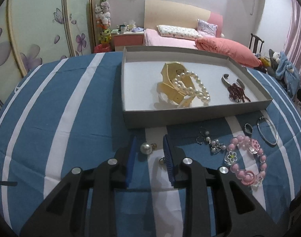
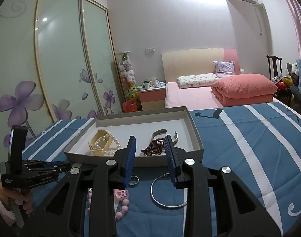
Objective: Organize jewelry
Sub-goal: 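Grasp a pearl stud earring with the left tool while the right tool grasps the silver ring necklace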
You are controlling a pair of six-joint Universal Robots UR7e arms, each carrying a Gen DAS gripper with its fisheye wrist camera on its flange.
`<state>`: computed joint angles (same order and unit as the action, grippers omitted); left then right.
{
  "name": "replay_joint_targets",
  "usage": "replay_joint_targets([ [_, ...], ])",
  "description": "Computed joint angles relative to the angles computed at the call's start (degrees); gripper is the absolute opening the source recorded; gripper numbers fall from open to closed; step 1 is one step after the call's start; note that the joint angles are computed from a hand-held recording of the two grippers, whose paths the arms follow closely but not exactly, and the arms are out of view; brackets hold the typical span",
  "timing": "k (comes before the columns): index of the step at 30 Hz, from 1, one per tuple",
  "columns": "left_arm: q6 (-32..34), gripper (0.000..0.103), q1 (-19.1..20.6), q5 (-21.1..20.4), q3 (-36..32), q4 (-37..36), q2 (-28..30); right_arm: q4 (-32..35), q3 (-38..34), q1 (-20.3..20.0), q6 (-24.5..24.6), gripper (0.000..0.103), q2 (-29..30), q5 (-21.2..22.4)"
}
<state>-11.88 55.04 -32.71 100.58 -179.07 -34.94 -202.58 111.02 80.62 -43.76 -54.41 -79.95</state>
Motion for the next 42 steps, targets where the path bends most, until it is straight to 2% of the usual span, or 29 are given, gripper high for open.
replay_joint_targets([
  [4, -2.7, 0.024, 0.5, -0.4, -1.1, 5.2, -0.2, 0.2, 0.0, 0.0, 0.2, 0.031, -0.1, -0.1],
  [16, -3.7, 0.016, 0.5, 1.0, -0.9, 5.9, -0.3, 0.0, 0.1, -0.3, 0.7, 0.031, -0.4, 0.1],
  [22, -3.6, 0.016, 0.5, 0.5, -0.2, 4.3, -0.7, 2.7, -0.8, -0.4, 1.7, 0.031, -1.0, -2.6],
  [25, -3.0, 0.016, 0.4, 1.3, 1.0, 0.9, -1.4, 7.7, -2.1, -0.1, 0.9, 0.033, -1.3, -6.5],
  [29, -1.7, 0.016, 0.0, 2.4, 2.4, -3.3, -2.5, 14.2, -4.0, 0.8, -1.3, 0.056, -0.8, -12.4],
  [34, -0.7, 0.016, -0.4, 3.2, 3.4, -6.6, -3.5, 18.5, -6.3, 2.4, -3.1, 0.071, 1.1, -20.3],
  [40, -0.3, 0.016, -0.6, 2.7, 4.0, -7.1, -3.8, 22.4, -10.4, 4.0, -3.8, 0.074, 4.4, -27.8],
  [42, -0.3, 0.016, -0.6, 2.4, 4.1, -7.1, -3.7, 22.6, -11.1, 4.4, -3.9, 0.075, 5.0, -29.0],
])
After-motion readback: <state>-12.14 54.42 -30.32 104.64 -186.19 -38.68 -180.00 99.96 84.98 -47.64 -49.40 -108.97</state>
